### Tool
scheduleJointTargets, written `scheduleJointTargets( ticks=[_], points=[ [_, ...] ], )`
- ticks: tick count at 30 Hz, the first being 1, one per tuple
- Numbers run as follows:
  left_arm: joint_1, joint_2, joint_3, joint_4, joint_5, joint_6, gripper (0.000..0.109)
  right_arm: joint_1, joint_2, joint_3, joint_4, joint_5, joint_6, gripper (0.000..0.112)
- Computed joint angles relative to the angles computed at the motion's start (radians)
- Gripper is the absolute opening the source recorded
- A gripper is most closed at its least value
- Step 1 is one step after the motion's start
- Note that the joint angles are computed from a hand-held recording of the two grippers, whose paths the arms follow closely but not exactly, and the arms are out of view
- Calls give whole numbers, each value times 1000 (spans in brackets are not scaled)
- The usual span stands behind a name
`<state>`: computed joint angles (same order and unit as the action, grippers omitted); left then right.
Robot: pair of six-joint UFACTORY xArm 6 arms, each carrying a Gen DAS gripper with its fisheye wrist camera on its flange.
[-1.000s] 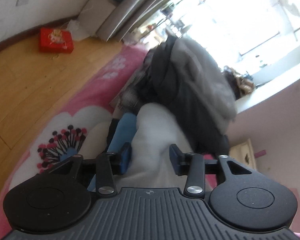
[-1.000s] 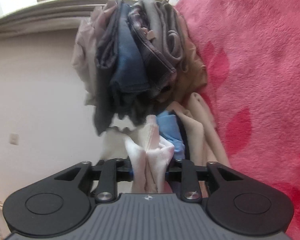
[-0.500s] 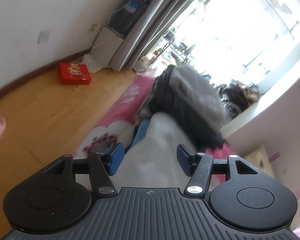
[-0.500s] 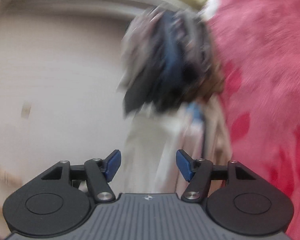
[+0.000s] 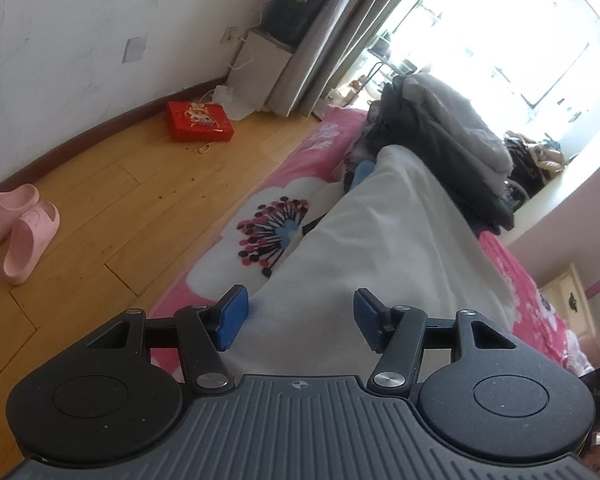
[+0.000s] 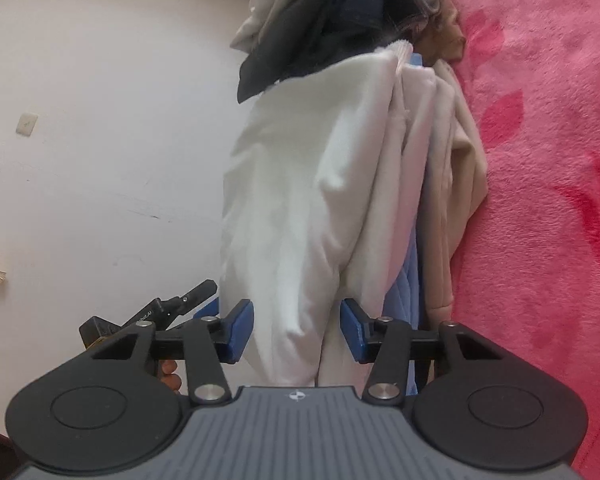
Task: Fold clothes
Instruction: 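Lower the sweatshirt onto the folded clothes stack and open both grippers, then press the placed sweatshirt flat on the stack with both grippers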
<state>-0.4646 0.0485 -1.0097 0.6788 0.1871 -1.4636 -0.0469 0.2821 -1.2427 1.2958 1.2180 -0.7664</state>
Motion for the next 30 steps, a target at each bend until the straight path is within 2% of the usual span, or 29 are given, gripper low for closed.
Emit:
scheduleJointTargets(
  ticks=[1,4,7,9,12,17,21,24,26,30],
  points=[
    [-1,4,-3,-1,4,7,58,6,2,2,5,-8,1,47],
    [-5,10,-5,2,9,20,58,-4,-16,12,29,-14,-30,9],
    [0,0,17,-22,-28,50,58,-19,-37,21,55,-15,-65,8],
    [0,-4,25,-38,-39,70,58,-27,-33,8,40,-5,-75,8],
    [-5,0,26,-84,-36,128,58,3,-1,-3,-46,-71,-44,8],
    [-14,-3,30,-145,-38,207,58,-11,-8,18,14,-46,-84,8],
    [-13,9,29,-160,-49,203,58,44,-12,5,-118,-179,-108,11],
    [-11,15,22,-151,-49,196,58,21,-20,24,-93,-161,-113,22],
    [-10,16,26,-165,-56,208,58,-9,-35,43,-62,-149,-113,47],
    [-4,16,38,-182,-84,203,58,-48,-25,37,-47,-121,-68,48]
  ],
)
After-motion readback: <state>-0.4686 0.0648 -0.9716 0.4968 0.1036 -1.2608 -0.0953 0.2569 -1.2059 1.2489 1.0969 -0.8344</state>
